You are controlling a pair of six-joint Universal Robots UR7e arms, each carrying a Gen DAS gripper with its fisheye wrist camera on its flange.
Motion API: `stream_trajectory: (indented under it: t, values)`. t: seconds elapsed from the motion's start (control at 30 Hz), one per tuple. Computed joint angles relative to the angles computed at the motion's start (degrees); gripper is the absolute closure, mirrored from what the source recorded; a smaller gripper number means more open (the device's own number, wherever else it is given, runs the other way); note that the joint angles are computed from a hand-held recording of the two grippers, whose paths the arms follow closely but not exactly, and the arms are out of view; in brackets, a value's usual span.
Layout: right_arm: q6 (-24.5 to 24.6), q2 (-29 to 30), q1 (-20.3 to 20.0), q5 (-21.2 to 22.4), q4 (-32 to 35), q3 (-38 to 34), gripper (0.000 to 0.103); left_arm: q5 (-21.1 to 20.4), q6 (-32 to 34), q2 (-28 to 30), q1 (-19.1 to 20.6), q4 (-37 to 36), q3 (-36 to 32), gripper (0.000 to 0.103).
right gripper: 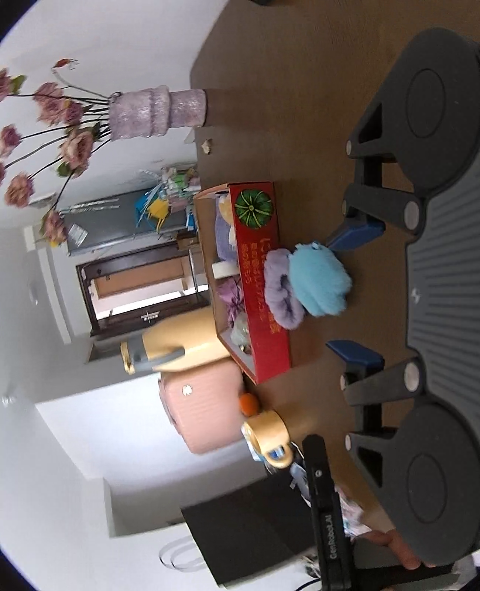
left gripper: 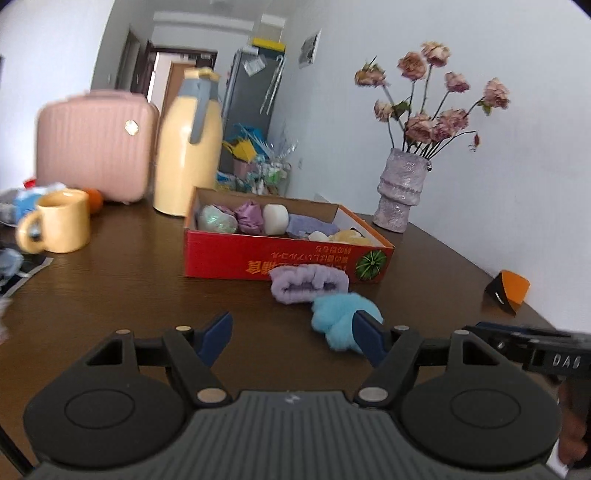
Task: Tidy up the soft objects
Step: 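Lower both grippers onto the lavender fuzzy scrunchie and close them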
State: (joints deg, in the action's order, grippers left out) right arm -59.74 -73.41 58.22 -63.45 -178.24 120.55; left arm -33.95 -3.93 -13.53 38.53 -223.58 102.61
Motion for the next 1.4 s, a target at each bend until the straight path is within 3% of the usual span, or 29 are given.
stream_trajectory:
  t: [0.07, 0.17, 0.27, 0.4, 0.47, 0.53, 0.57, 0.63, 0.7, 0.93, 1.1, 1.2, 1.4]
  values:
    - [3.45, 3.94, 1.77, -1.3, -0.71, -3.83, 0.059, -4.46, 0.84, -0.77, 3.74, 4.76, -3.8, 0.03]
    - [8.9, 9.81, 4.47, -2.94, 2.54, -11.43, 0.061, -12.38, 0.61, -1.89, 9.28, 12.87, -9.46, 0.03]
    - [14.28, 15.47, 7.12, -4.92, 5.17, -19.36, 0.062, -17.0, -2.49, -1.8, 13.59, 21.43, -15.93, 0.031]
    - [17.79, 23.63, 10.49, -9.58, 7.52, -30.07, 0.058, -16.64, -4.99, 1.32, 16.24, 25.2, -23.67, 0.032]
    - [19.2, 26.98, 11.45, -12.47, 9.45, -34.44, 0.059, -17.18, -6.29, 3.08, 17.26, 25.02, -26.08, 0.045]
    - [20.65, 28.83, 11.15, -12.4, 12.68, -36.96, 0.069, -16.96, -7.88, 3.66, 17.8, 27.7, -26.9, 0.064]
    - [20.81, 29.25, 10.77, -11.65, 14.4, -37.63, 0.072, -16.69, -7.03, 3.95, 17.79, 27.39, -26.86, 0.068]
    - [21.26, 29.05, 10.4, -10.75, 15.7, -37.66, 0.074, -16.78, -5.05, 4.32, 17.57, 26.23, -26.92, 0.08]
    - [19.37, 28.87, 10.33, -10.39, 14.58, -36.92, 0.078, -16.69, -3.47, 4.46, 17.28, 25.66, -26.91, 0.083]
    - [16.55, 29.4, 10.45, -10.5, 11.1, -35.8, 0.079, -14.9, -2.49, 5.34, 17.03, 25.67, -27.66, 0.084]
    - [16.43, 28.81, 10.5, -10.19, 10.11, -35.17, 0.083, -11.33, 0.72, 6.43, 15.38, 23.98, -28.43, 0.088]
    - [16.94, 26.29, 10.56, -9.13, 8.58, -31.94, 0.085, -9.24, -2.06, 4.7, 13.08, 21.84, -24.31, 0.089]
    - [11.29, 15.2, 8.29, -0.81, 4.71, -17.29, 0.085, -3.37, 2.02, 1.78, 4.44, 6.97, -11.77, 0.089]
